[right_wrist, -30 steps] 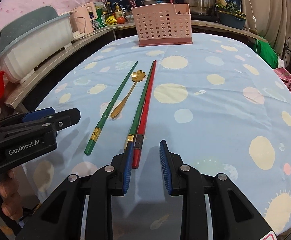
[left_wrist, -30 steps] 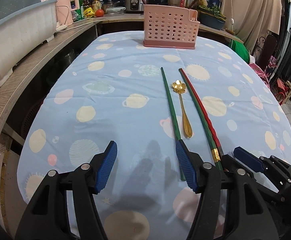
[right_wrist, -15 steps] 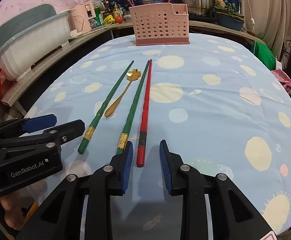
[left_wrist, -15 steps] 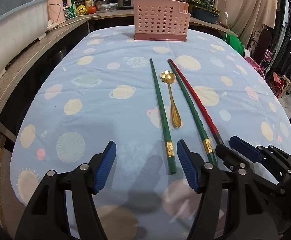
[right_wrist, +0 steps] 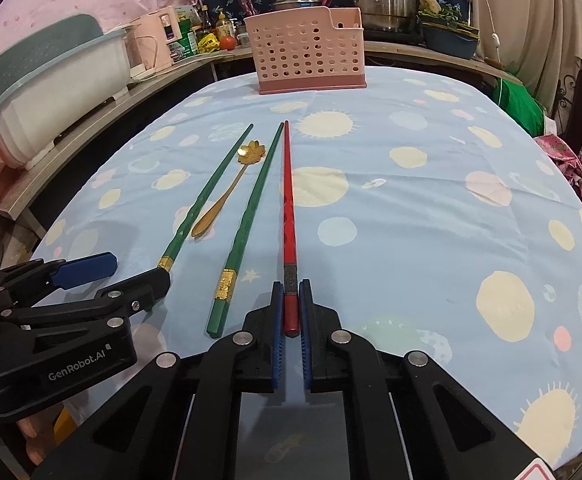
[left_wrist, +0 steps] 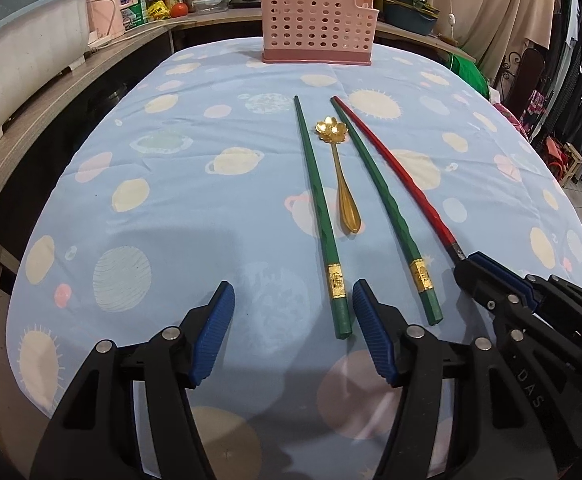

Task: Organize utensils
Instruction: 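Grasp a green chopstick with the left tool while the right tool grasps the red chopstick, then lift both held chopsticks and carry them above the pink basket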

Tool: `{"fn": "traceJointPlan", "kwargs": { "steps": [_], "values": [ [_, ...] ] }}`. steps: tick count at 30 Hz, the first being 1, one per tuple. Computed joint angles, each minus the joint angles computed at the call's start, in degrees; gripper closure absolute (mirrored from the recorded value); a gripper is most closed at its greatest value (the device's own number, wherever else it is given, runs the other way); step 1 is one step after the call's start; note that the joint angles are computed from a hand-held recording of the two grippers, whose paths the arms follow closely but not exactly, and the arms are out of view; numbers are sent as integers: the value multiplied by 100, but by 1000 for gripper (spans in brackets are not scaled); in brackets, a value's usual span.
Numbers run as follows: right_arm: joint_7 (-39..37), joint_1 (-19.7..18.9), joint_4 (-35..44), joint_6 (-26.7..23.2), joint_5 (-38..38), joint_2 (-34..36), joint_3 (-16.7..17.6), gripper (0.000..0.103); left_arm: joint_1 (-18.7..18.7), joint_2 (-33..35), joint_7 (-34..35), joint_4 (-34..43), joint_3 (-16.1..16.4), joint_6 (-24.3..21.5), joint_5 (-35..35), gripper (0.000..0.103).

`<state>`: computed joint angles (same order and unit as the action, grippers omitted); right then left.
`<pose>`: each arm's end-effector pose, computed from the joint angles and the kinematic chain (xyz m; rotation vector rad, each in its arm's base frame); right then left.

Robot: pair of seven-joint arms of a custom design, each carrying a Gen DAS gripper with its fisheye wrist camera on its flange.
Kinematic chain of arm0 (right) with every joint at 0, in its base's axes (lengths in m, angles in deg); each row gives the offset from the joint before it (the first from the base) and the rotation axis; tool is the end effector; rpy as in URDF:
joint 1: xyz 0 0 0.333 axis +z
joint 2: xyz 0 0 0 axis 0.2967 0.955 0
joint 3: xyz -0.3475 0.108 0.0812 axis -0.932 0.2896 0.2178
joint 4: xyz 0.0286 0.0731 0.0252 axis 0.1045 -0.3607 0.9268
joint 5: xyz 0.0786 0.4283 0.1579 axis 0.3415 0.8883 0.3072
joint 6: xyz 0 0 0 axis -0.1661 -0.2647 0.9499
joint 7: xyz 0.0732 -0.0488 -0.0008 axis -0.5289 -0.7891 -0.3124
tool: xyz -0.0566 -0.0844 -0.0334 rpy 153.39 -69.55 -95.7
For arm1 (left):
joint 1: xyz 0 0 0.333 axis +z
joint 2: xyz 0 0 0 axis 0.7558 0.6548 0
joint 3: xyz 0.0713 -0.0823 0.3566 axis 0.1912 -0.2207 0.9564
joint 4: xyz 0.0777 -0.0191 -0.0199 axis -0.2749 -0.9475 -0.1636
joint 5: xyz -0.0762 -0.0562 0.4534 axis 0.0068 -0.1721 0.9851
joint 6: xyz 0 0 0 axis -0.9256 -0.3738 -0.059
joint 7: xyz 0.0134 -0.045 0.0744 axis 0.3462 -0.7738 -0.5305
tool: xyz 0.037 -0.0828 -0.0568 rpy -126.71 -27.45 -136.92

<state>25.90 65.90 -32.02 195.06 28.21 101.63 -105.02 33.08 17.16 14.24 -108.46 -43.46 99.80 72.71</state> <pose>0.6613 0.1885 0.3224 -1.6698 1.8627 -0.6204 0.7268 -0.3457 0.3229 -1.5886 2.1967 -0.7676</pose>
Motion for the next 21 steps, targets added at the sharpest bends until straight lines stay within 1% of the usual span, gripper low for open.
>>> {"fn": "traceJointPlan", "kwargs": {
  "steps": [1,3,7,9,10,13,16,18,21],
  "values": [
    [-1,-12,-8,7,7,-9,13,96,2,-3,1,-9,5,20,2,49],
    [-2,-33,-19,8,23,-26,35,96,71,-11,68,-33,-67,53,-40,62],
    [6,-67,-53,19,51,-65,69,96,320,10,345,-44,-354,65,-287,79],
    [16,-78,-65,25,71,-83,81,96,421,24,484,-38,-470,47,-419,93],
    [21,-78,-78,31,80,-95,78,96,495,36,581,-31,-558,24,-504,96],
    [13,-98,-113,57,103,-140,83,96,581,36,739,-39,-661,-1,-700,96],
    [-17,-152,-151,88,146,-224,125,96,564,-13,773,-63,-633,-44,-809,96],
    [-32,-87,-181,97,163,-288,48,96,542,-79,762,-82,-592,-73,-851,96],
    [-27,133,-234,105,170,-408,-196,96,556,-197,756,-106,-574,-109,-915,96]
  ]
}}
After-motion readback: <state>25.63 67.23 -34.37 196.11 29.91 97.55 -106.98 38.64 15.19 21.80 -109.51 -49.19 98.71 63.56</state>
